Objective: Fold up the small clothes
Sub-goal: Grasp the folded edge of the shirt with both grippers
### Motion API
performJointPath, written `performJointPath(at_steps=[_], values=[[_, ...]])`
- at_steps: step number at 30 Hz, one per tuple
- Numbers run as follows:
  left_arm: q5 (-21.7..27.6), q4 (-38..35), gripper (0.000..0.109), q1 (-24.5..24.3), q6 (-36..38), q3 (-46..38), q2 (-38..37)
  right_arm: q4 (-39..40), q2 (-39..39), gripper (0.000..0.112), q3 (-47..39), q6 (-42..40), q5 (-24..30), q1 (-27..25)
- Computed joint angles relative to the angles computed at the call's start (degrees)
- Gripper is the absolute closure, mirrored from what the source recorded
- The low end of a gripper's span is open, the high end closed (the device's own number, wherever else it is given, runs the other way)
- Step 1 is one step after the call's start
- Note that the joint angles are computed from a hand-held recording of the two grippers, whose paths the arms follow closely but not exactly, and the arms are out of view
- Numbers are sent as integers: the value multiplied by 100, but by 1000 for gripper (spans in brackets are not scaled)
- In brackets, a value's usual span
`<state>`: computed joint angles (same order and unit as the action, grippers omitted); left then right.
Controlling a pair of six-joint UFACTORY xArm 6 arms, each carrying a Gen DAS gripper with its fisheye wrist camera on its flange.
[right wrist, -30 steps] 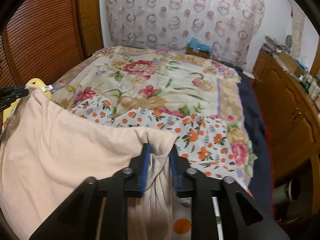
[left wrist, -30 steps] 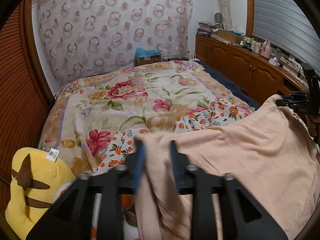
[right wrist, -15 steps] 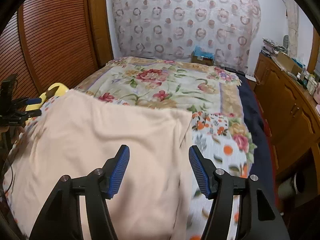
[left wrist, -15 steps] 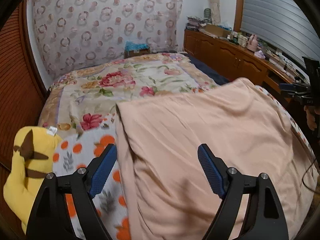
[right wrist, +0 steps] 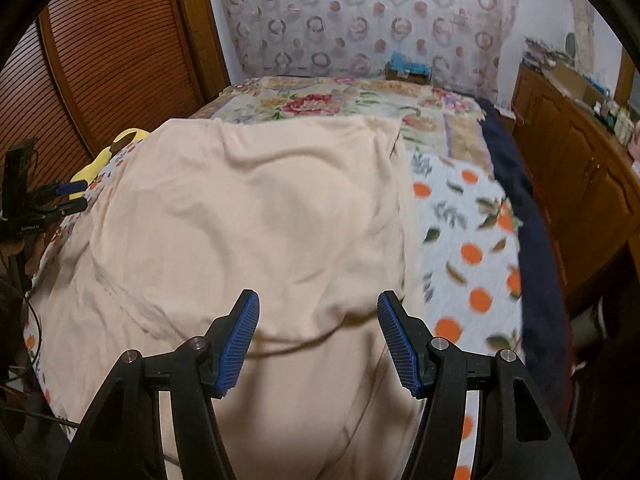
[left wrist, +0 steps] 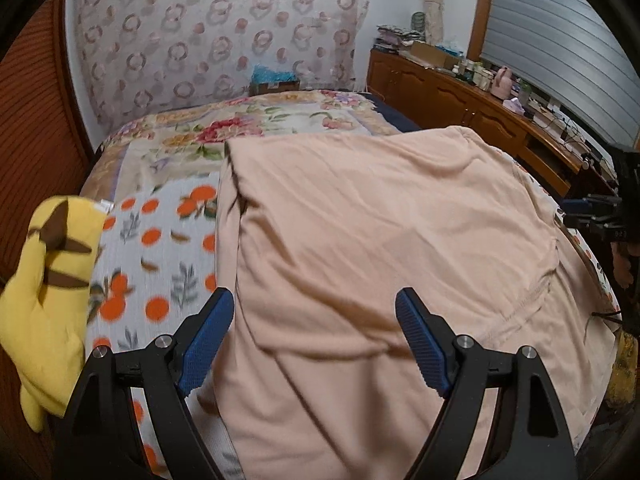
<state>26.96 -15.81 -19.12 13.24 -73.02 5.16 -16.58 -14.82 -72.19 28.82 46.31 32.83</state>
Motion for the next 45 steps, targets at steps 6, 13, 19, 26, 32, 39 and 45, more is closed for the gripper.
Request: performJointPath(at_steps=[6, 13, 19, 26, 32, 39, 45], values=[[-153, 191, 25, -46, -481, 480, -280, 59, 113, 49, 104, 316, -200, -59], [-217, 703, 25, -156, -1102, 714, -425, -298, 432, 49, 53, 780, -520, -149], [-234, 473, 25, -174, -1052, 878, -528, -912, 624, 49, 33, 1208, -586, -72], [29, 175, 25, -96, -933, 454, -185, -1430, 644, 49, 51, 1427, -451, 91], [405, -271, 35, 55, -812, -161, 288, -1503, 647, 49, 30, 1437, -384, 125], [511, -478, 35, 107, -786, -583, 610, -1449, 562, 49, 124, 1416, -458, 35], [387, -540, 83, 99, -558, -498, 571, -1420, 511, 49, 181, 1356, -482, 8]])
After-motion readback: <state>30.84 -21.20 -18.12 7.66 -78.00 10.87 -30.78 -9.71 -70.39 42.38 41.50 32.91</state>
